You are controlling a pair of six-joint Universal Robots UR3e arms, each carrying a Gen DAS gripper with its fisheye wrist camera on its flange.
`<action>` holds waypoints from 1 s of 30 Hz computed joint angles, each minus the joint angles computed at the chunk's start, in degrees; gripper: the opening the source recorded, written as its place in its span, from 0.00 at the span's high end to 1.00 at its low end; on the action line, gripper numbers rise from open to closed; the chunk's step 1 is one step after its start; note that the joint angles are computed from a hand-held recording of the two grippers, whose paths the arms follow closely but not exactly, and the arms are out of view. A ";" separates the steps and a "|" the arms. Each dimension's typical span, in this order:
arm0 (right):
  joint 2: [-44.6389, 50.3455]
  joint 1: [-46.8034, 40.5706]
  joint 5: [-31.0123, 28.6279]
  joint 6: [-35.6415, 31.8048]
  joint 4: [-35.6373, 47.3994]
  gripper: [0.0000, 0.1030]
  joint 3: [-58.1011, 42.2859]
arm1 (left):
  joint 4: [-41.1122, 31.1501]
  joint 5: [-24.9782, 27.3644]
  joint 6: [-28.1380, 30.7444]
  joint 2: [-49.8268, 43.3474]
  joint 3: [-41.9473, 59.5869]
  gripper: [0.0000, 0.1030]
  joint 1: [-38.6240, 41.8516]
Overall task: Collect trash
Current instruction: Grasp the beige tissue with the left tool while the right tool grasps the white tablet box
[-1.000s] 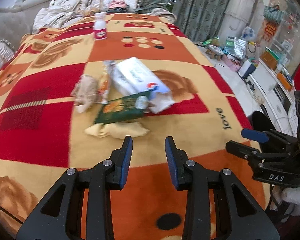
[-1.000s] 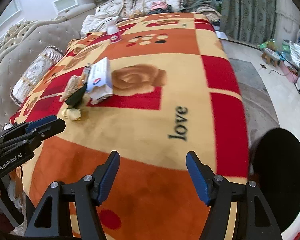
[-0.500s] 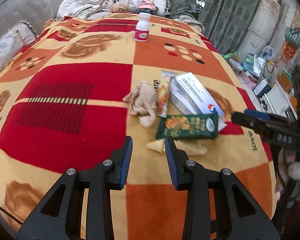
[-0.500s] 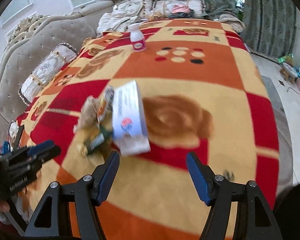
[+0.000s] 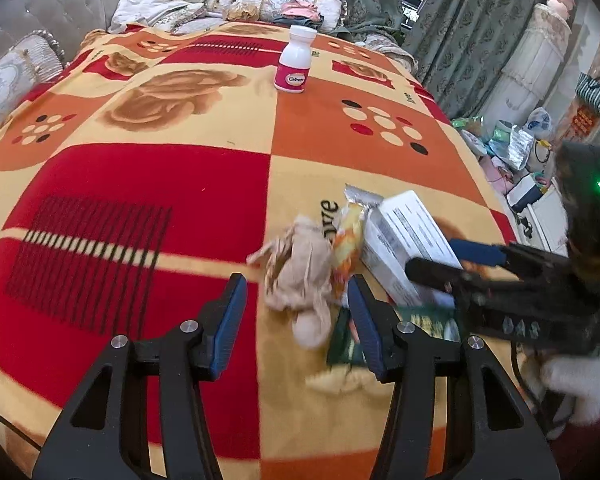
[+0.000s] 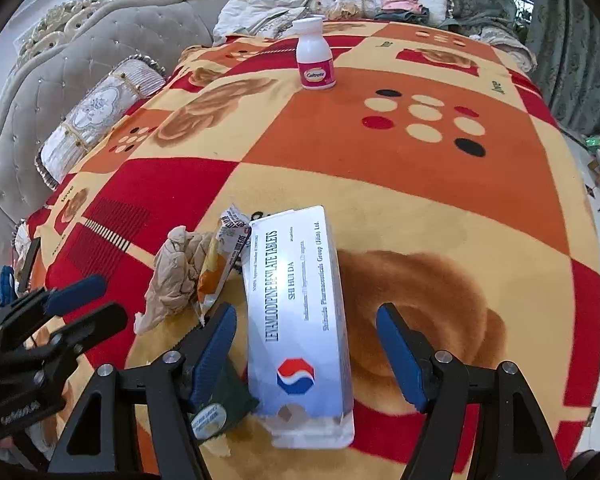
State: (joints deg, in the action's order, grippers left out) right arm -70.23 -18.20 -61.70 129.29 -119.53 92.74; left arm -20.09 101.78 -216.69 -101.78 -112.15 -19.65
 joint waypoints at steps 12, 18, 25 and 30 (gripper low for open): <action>0.30 -1.94 1.71 -2.12 -0.28 0.53 0.53 | 2.13 -1.93 1.11 -5.53 2.04 0.77 2.03; -2.49 -5.97 3.09 -4.40 1.77 0.54 2.43 | 0.59 0.56 -0.26 -1.20 -0.13 0.79 -0.44; -7.53 -10.52 3.95 -7.78 3.74 0.54 7.14 | -2.03 4.47 -3.02 3.32 -1.80 0.79 -5.47; -11.72 -13.28 4.01 -10.41 5.20 0.54 11.43 | -4.23 7.17 -4.98 3.74 -0.83 0.79 -9.37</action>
State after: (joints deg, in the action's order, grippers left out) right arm -81.94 -31.48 -57.69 118.87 -114.33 104.17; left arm -24.32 108.95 -221.67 -98.05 -112.98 -29.02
